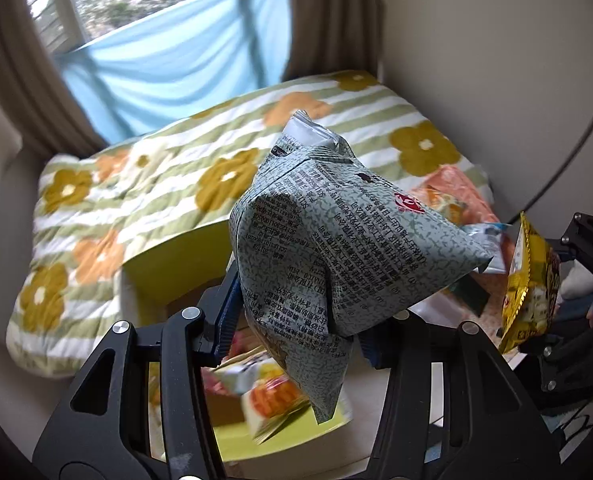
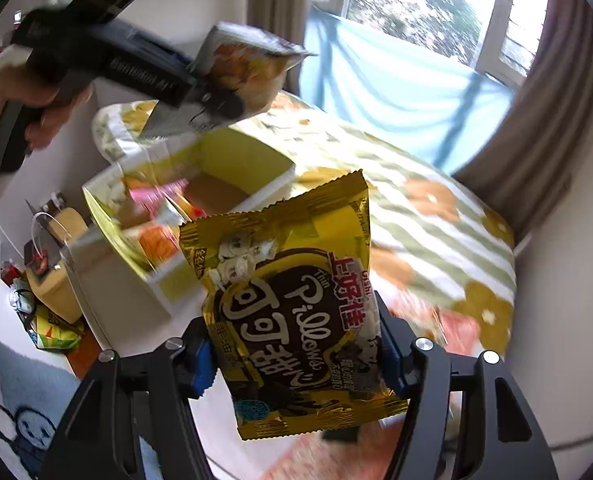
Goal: Organize snacks
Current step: 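Carry both bags over the box and open both tools to drop them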
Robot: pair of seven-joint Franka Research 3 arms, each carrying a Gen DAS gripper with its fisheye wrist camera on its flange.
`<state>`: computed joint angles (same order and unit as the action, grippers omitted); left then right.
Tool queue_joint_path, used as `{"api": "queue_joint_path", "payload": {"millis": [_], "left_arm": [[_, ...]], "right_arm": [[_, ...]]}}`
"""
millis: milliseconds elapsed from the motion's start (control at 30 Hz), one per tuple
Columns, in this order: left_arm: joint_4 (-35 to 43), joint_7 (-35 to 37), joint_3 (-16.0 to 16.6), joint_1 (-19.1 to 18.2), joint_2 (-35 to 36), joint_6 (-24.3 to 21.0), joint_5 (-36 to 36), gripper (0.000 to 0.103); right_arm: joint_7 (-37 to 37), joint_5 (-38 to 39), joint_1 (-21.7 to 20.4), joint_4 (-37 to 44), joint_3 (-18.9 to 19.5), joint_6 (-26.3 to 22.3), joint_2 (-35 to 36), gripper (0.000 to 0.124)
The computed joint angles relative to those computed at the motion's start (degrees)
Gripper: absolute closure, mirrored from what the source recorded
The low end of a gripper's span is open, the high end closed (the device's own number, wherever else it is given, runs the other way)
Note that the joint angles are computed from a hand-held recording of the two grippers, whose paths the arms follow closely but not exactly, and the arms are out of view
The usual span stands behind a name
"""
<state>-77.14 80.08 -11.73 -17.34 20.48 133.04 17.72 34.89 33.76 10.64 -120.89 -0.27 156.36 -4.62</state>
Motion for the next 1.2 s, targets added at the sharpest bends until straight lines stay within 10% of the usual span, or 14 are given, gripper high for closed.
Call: {"api": "queue_joint_path", "payload": {"millis": [633,1067,1200], "left_arm": [[-23.6,5.4,2.8,13.9,-11.6,8.0,-11.4,0.057],[-1.2,9.0,2.0,13.7,8.0,0.3,-14.5,0.055],[5.3,6.2,3.7,11.6,12.7,-2.8,-9.6,0.001]], "right_arm": [[25.6,-13.8,8.7,19.5,4.9,0.0,17.7,0.063],[34.9,-18.2,6.7,33.8,4.5,-9.0,28.6,0.063],[35.9,-18.7,6.3,38.8,4.3,-11.4,32.0,0.063]]}}
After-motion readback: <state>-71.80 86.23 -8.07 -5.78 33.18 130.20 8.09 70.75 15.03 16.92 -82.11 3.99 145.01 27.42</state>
